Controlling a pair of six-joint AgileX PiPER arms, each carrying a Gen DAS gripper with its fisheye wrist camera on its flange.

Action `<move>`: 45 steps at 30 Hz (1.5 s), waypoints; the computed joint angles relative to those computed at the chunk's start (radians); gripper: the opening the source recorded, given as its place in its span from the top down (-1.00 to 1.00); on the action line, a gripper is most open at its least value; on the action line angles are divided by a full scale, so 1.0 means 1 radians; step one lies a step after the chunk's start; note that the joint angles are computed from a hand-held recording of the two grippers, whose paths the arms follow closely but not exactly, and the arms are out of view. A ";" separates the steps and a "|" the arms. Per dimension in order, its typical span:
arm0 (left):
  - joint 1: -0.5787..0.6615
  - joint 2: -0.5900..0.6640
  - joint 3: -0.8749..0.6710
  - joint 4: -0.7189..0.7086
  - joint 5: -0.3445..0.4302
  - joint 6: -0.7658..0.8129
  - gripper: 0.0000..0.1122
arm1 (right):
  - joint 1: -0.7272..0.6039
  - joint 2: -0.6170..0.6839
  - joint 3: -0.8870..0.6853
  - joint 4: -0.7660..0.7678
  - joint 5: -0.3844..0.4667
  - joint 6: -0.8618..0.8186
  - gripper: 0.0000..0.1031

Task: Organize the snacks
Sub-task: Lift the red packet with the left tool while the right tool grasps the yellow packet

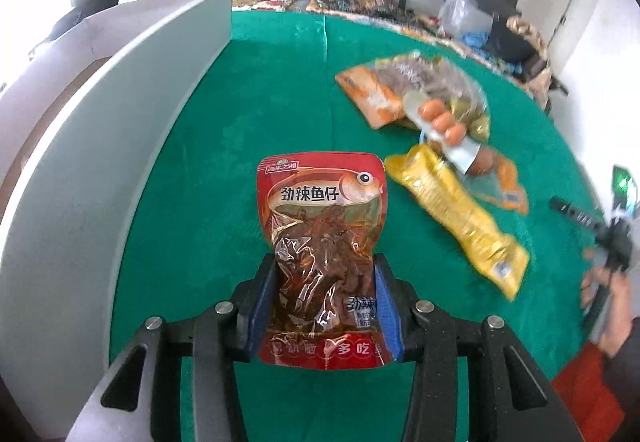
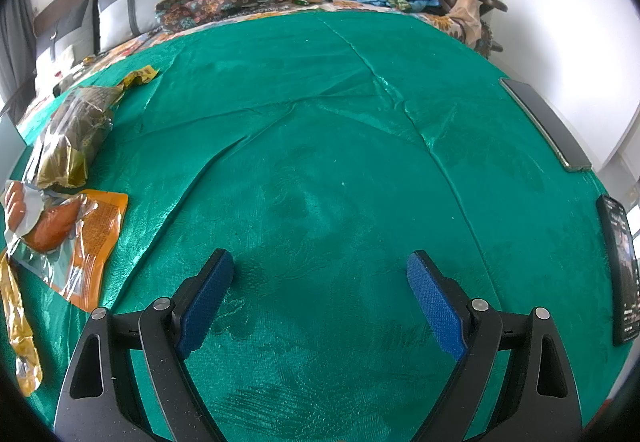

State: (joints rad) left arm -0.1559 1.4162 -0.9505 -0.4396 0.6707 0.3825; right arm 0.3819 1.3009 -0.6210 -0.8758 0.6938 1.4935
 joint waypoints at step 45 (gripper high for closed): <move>0.288 -0.212 0.032 -0.310 0.219 0.207 0.19 | 0.288 0.384 -0.716 0.971 0.125 -0.912 0.72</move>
State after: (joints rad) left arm 0.1322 1.2037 -0.9188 -0.7491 0.8899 0.5897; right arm 0.6703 1.6853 -1.3366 0.0954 0.8189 0.5815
